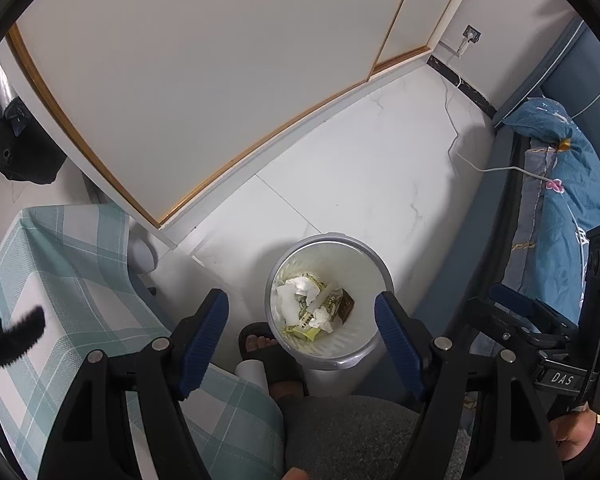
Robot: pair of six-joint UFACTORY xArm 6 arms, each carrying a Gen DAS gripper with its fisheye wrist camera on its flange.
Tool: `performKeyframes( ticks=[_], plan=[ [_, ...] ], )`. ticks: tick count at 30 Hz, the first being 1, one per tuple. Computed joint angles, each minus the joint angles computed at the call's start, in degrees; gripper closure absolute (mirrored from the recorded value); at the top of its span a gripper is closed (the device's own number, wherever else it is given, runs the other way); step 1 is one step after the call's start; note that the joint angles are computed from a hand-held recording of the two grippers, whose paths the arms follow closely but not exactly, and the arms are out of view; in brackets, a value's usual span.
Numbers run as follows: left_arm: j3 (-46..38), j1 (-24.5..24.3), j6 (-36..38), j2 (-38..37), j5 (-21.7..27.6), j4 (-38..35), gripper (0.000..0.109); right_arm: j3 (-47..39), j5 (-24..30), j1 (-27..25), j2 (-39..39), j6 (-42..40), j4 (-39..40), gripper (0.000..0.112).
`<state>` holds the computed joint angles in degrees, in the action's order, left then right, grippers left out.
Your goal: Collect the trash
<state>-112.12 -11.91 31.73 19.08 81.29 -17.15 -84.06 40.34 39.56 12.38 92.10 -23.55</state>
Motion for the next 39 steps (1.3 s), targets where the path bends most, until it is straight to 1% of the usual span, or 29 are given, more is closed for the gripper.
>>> performKeyframes(
  ticks=[14, 25, 39],
  plan=[
    [-2.2, 0.34, -1.37, 0.92, 1.59, 0.4, 0.036, 0.79, -0.69, -0.16, -0.63, 0.18, -0.04, 0.011],
    [-0.88, 0.4, -1.04, 0.16, 0.44, -0.33, 0.036, 0.32, -0.48, -0.29, -0.43, 0.5, -0.8, 0.011],
    [-1.72, 0.26, -2.24, 0.43, 1.63, 0.13, 0.036, 0.32, -0.31, -0.14, -0.36, 1.29, -1.59, 0.011]
  ],
)
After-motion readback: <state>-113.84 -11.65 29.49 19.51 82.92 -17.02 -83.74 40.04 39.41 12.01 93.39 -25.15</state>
